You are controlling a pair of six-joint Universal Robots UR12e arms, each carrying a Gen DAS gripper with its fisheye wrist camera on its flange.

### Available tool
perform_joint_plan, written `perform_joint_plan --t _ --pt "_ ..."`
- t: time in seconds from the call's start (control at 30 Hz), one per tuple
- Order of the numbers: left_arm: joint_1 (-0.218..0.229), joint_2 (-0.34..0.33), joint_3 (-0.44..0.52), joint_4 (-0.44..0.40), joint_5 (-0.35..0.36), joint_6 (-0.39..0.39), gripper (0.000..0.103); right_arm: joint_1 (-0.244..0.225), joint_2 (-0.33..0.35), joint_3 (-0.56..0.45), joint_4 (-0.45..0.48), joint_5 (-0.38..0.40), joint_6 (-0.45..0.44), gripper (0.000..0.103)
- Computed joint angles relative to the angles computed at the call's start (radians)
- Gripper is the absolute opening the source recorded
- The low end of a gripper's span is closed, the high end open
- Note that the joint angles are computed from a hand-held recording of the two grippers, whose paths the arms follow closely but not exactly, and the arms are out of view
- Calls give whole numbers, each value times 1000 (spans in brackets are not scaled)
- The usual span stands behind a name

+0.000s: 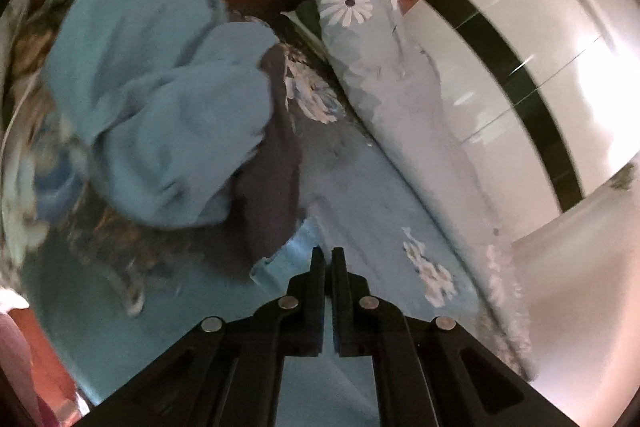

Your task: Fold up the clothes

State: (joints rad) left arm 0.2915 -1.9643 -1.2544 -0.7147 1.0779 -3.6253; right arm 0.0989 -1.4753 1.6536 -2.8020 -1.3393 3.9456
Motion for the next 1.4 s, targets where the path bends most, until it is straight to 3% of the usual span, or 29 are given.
perform_joint_plan --t 0.1,0.23,0.43,0.53,0.6,0.67,0.77,0.87,0.93,0.97,1.0,1.13,1.2,1.27,1.4 --pt "-29 -53 125 -150 72 21 3 -8 42 -69 62 -16 -16 4" --pt "-83 -186 340 -321 174 75 3 -19 108 -168 179 -38 -46 4" --pt "-112 -335 546 -528 213 104 4 -32 192 -275 319 -38 -45 4" --pt "-109 -368 574 -529 174 110 4 -33 223 -317 384 -54 -56 4" --pt "-101 -372 561 -498 125 127 10 -33 235 -330 410 -59 -63 5" --pt "-96 -367 542 -464 102 152 39 -33 245 -340 433 -68 -67 5" --pt "-83 -332 479 -394 48 163 51 -34 252 -343 450 -67 -59 5" --pt "-77 -287 412 -325 48 158 59 -31 257 -355 475 -78 -80 7" --pt "-76 -249 356 -287 69 164 62 -27 254 -356 468 -84 -106 28" --pt "-78 -235 337 -286 82 171 63 -24 248 -351 445 -80 -127 49" --pt "-80 -222 323 -309 100 182 63 -21 242 -346 424 -77 -146 59" --pt "-87 -180 254 -354 115 206 63 6 196 -307 361 -125 -194 61" --pt "-92 -173 232 -375 104 221 63 13 161 -259 323 -126 -170 70" --pt "-95 -177 229 -396 91 224 63 16 127 -205 304 -134 -132 71" --pt "-98 -183 211 -301 103 163 64 10 85 -112 297 -95 -49 71"
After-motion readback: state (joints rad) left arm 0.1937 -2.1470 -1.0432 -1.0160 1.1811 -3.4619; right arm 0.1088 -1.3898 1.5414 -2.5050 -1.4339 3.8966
